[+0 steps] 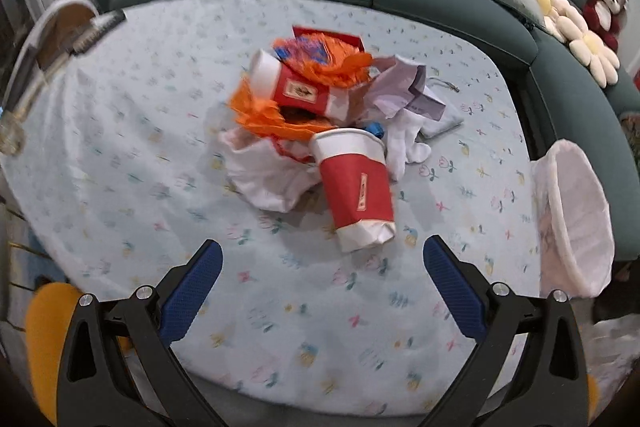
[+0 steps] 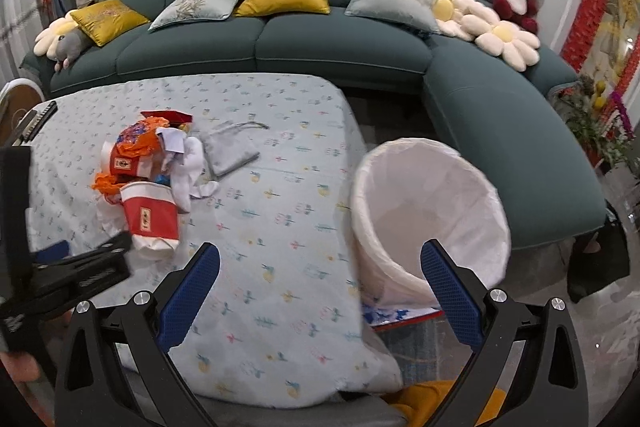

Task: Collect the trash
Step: 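Grasp the red-and-white paper cup with the left gripper while the right gripper grasps white tissue, then carry the cup and tissue to the wastebasket and open both grippers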

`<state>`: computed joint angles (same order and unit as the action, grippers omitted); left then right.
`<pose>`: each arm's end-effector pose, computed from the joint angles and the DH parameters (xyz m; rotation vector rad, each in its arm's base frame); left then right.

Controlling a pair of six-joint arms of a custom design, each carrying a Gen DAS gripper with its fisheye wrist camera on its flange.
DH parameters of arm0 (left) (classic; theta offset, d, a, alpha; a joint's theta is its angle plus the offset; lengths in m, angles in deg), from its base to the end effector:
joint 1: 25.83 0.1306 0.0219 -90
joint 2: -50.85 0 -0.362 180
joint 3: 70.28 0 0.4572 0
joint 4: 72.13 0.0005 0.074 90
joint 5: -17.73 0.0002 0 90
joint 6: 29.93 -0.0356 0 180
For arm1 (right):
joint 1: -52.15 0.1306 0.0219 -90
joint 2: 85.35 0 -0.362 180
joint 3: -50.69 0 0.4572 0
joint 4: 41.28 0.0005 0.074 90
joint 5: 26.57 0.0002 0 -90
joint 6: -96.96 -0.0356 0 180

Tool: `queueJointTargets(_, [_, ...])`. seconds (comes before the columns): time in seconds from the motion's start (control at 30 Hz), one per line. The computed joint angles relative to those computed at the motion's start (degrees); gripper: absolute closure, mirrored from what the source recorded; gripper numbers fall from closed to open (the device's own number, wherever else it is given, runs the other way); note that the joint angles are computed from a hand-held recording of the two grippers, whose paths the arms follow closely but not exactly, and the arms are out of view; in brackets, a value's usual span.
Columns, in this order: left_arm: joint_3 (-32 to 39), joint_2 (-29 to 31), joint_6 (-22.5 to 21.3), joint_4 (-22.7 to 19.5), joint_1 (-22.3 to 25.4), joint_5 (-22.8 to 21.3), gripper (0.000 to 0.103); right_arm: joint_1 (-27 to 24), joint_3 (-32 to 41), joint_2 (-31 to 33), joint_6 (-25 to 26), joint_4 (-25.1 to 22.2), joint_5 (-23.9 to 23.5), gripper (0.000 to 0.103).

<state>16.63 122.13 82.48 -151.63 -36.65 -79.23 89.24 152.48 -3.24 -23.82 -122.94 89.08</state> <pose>0.3877 -0.0702 0.4984 -0.3072 2.6532 -0.0216 0.3704 0.2601 0.5494 0.0042 2.4954 -0.1235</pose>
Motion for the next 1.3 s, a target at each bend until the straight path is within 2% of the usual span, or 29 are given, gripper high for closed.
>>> queueJointTargets(0.13, [0.44,3.12,0.17,0.91,0.47,1.97,0.011,-0.43,1.53,2.56,0.52,1.09,-1.83,0.007])
queueJointTargets(0.23, [0.66,5.11,0.34,0.84,1.25,4.65,0.026,-0.7,2.83,4.56,0.84,1.68,-2.89,0.007])
queueJointTargets(0.3, [0.62,5.96,0.33,0.61,1.78,6.1,0.04,-0.77,3.48,5.52,1.17,2.05,-3.52,0.007])
queueJointTargets(0.43, [-0.22,6.02,0.51,0.85,3.2,10.22,0.058,-0.76,5.41,7.95,1.5,1.96,-3.93,0.007])
queueJointTargets(0.47, [-0.44,5.68,0.48,1.13,3.48,10.73,0.067,-0.72,6.0,8.66,1.45,2.07,-4.15,0.007])
queueJointTargets(0.57, [-0.21,5.06,-0.33,0.48,4.48,11.94,0.076,-0.47,7.86,10.66,1.91,2.67,-4.74,0.009])
queueJointTargets(0.73, [-0.38,2.99,-0.83,0.03,7.63,15.5,0.077,-0.11,12.12,15.04,4.21,4.06,-8.02,0.031])
queueJointTargets(0.93, [0.2,1.33,-2.09,-0.88,10.32,16.06,0.078,0.57,18.52,21.86,8.21,5.18,-11.18,0.046])
queueJointTargets(1.1, [1.01,1.08,-2.96,-1.54,12.66,15.72,0.078,-0.1,23.58,27.61,7.88,3.55,-14.8,0.056])
queueJointTargets(1.17, [1.42,1.38,-3.65,-1.63,13.51,15.68,0.078,-0.56,25.02,29.28,7.11,2.9,-16.37,0.062])
queueJointTargets(1.23, [1.73,1.71,-4.09,-1.5,13.89,15.31,0.078,-1.02,26.29,30.85,6.13,2.07,-17.73,0.075])
queueJointTargets(1.3, [2.02,2.16,-3.94,-1.63,14.07,15.36,0.078,-1.35,26.53,31.39,5.44,1.8,-19.06,0.079])
